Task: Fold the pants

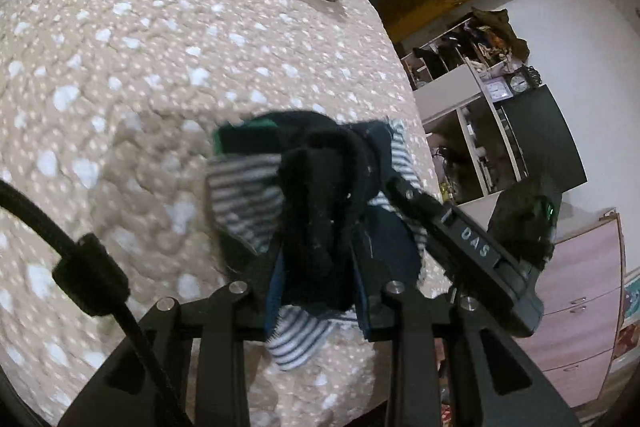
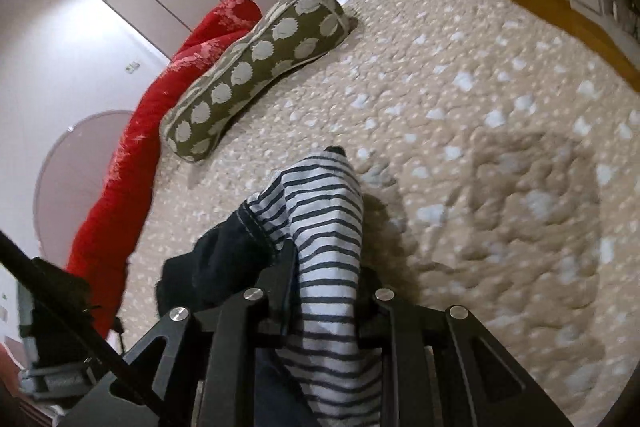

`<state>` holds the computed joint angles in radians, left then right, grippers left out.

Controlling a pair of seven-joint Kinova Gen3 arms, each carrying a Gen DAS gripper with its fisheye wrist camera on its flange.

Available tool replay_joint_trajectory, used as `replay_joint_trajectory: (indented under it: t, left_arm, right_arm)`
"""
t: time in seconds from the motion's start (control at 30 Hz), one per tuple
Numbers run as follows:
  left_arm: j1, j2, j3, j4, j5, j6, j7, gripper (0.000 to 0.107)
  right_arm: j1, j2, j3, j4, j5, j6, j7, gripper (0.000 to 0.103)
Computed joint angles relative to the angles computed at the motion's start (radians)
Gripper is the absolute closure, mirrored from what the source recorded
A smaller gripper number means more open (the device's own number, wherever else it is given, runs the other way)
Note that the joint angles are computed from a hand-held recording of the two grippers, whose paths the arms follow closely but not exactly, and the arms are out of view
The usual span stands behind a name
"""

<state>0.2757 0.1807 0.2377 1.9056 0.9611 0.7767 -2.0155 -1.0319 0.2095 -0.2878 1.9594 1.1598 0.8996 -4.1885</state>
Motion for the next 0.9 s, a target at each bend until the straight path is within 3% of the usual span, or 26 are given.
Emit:
replay_joint_trajectory:
  t: [0.07,0.17,0.3,0.4,0.47,0.77,0.8,0.87,0.9]
  left_arm:
    - [0.000,-0.009,-0.015,0.034,0.048,-0.003,-0.042,0.080]
    - [-0.120,-0.025,0.001,0.099,0.170,0.085,-0.155,0.078]
    - [-0.267,-0.044,0.016,0.205,0.332,0.153,-0.302,0.049]
    - [-0.222,-0.044,-0.107,0.270,0.442,0.177,-0.395,0.038]
    - [-0.200,-0.030,-0.145,0.287,0.491,0.194,-0.429,0.029]
    - [-0.104,0.066,-0.082,0.171,0.446,0.138,-0.398,0.024]
    - [-0.099,0.081,-0.069,0.151,0.438,0.136,-0.395,0.019]
    - [-0.062,0.093,-0.060,0.108,0.393,0.099,-0.343,0.019]
    - [-0.057,0.093,-0.054,0.096,0.372,0.092,-0.323,0.019]
  right_arm:
    - [0.001,-0.004,-0.003,-0.005,-0.019,0.009,0.030,0.060]
    - [-0.011,-0.018,-0.010,0.022,0.012,0.007,-0.019,0.043]
    - [0.003,-0.027,-0.058,0.089,0.092,-0.029,-0.164,0.039]
    - [-0.062,-0.029,-0.004,0.133,0.153,-0.043,-0.286,0.038]
    - [-0.033,-0.024,-0.045,0.144,0.184,-0.031,-0.332,0.038]
    - [-0.023,-0.017,-0.065,0.155,0.223,-0.025,-0.370,0.037]
    - [-0.022,-0.016,-0.066,0.160,0.236,-0.025,-0.383,0.037]
    - [-0.009,-0.011,-0.075,0.166,0.266,-0.031,-0.402,0.037]
    - [-0.010,-0.010,-0.066,0.176,0.299,-0.048,-0.424,0.042]
